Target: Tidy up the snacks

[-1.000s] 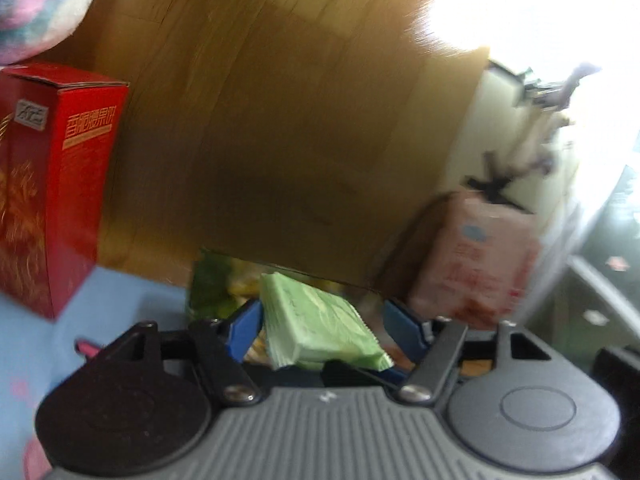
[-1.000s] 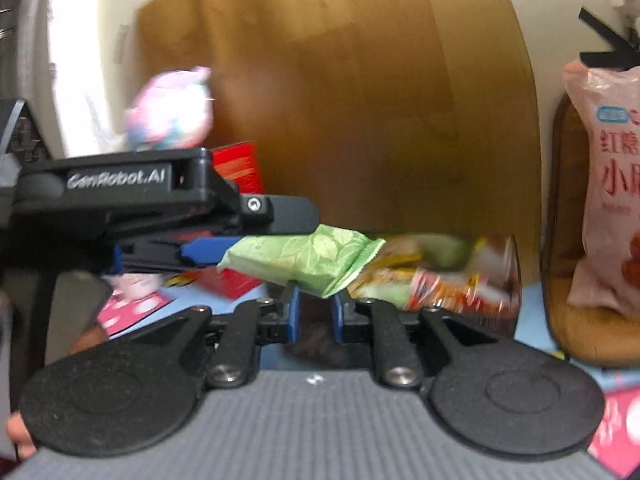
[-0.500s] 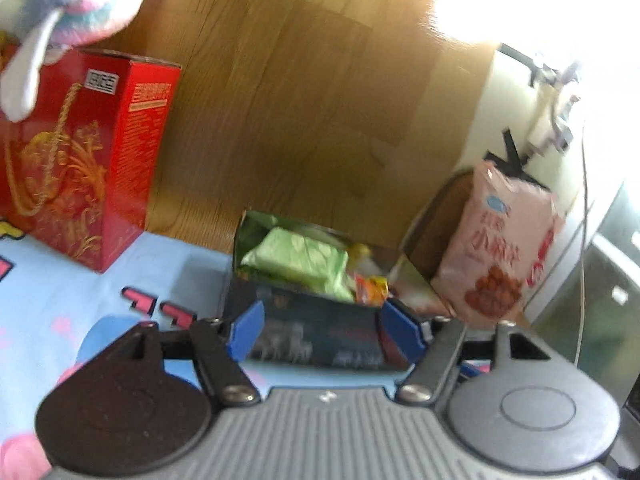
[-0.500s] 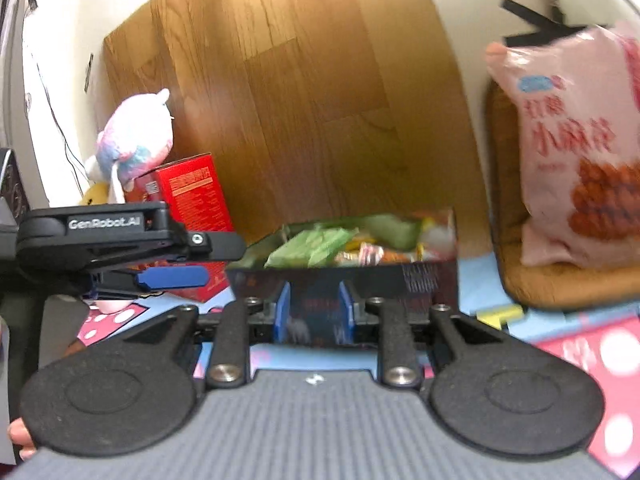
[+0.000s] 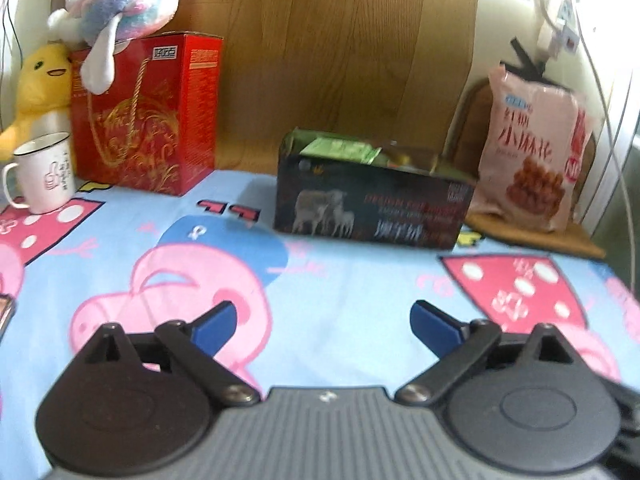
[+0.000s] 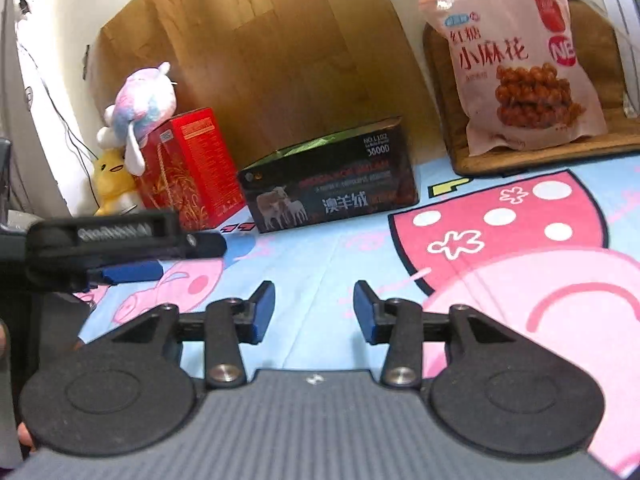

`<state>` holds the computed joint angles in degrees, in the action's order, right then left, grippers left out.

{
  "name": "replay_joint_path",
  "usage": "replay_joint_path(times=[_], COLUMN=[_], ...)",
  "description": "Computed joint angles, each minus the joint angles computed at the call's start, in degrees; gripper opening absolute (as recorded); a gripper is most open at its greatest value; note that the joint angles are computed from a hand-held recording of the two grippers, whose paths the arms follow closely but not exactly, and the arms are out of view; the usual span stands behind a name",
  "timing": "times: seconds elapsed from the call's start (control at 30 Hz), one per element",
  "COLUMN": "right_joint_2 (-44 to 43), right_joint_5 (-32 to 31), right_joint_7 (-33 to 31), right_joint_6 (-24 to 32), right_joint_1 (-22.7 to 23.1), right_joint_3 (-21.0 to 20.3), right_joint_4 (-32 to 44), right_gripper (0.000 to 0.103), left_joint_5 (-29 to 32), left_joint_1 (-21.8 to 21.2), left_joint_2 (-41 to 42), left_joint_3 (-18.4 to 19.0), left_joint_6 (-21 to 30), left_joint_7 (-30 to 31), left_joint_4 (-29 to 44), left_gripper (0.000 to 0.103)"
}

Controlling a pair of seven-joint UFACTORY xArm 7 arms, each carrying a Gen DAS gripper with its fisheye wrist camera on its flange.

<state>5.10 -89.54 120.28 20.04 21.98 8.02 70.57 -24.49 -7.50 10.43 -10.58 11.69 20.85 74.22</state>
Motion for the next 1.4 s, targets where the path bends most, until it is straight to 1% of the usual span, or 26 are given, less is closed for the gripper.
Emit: replay_joint_path(times=[0.07,0.17,0.23,0.33,0.53,0.6,0.63,0.77,0.9,1.03,1.13,1.27,1.3,1.4], right_joint_2=[-0.7,-1.6,-1.9,-2.1,-2.6,-2.7,-2.8,-2.9,-2.8,-2.8,-2.9,-2.8,-2.8,-2.8], right_joint_5=[-1.2,-2.2,-2.8,-3.0,-3.5,-3.7,-4.0,-3.7,-3.6,-3.7,-3.6,-3.7,-3.7,-3.7], right_joint_7=[1.7,4.2,5.6,7.0,9.6,10.2,10.5,10.3,10.1,10.2,10.2,10.2,10.2,10.2], right_joint_6=[0.6,1.4,1.5,1.2,0.3,0.7,0.9,0.8,0.7,0.8,0.7,0.6,0.6,0.5], right_joint_1=[0.2,0.2,-0.1,-0.5,-1.2,-1.2,-1.2,-1.3,-1.4,-1.4,-1.4,-1.5,-1.5,-1.5], right_joint_3=[0.2,0.5,0.7,0.8,0.8,1.0,1.0,1.1,1.1,1.2,1.1,1.1,1.1,1.1], right_joint_4=[-0.8,-1.8,-2.2,-2.4,-3.1,-3.3,-3.4,-3.4,-3.4,-3.3,-3.4,-3.3,-3.3,-3.3], right_gripper=[0.051,0.052,0.052,0.052,0.054,0.062,0.062,0.062,0.062,0.062,0.063,0.063,0.063,0.063], left_joint_5=[3.6,9.0,13.7,20.0,28.4,30.7,31.6,32.1,32.4,27.0,26.5,21.6,21.5,28.1], left_joint_1=[-1.4,-2.9,-4.0,-5.0,-5.6,-5.7,-5.7,-5.0,-4.6,-2.8,-3.1,-1.9,-2.1,-4.7], left_joint_2=[-1.0,-2.1,-2.6,-2.8,-2.9,-2.9,-2.9,-2.8,-2.9,-3.1,-3.5,-3.9,-4.0,-4.0], left_joint_3=[1.6,3.2,4.6,6.1,7.5,7.8,7.9,7.2,7.0,4.6,4.9,3.1,3.3,6.7], left_joint_6=[-1.3,-3.0,-3.7,-3.6,-3.4,-3.5,-3.5,-3.3,-4.1,-5.1,-6.1,-7.1,-7.1,-7.2], left_joint_7=[-2.9,-7.0,-10.7,-16.1,-23.6,-25.2,-25.9,-26.3,-26.6,-21.3,-20.6,-16.3,-16.2,-21.7], left_joint_4=[-2.0,-4.3,-5.4,-5.9,-6.2,-6.3,-6.4,-6.3,-6.6,-7.1,-7.6,-8.1,-8.1,-8.1], left_gripper=[0.1,0.103,0.103,0.103,0.103,0.103,0.103,0.103,0.103,0.103,0.103,0.103,0.103,0.103])
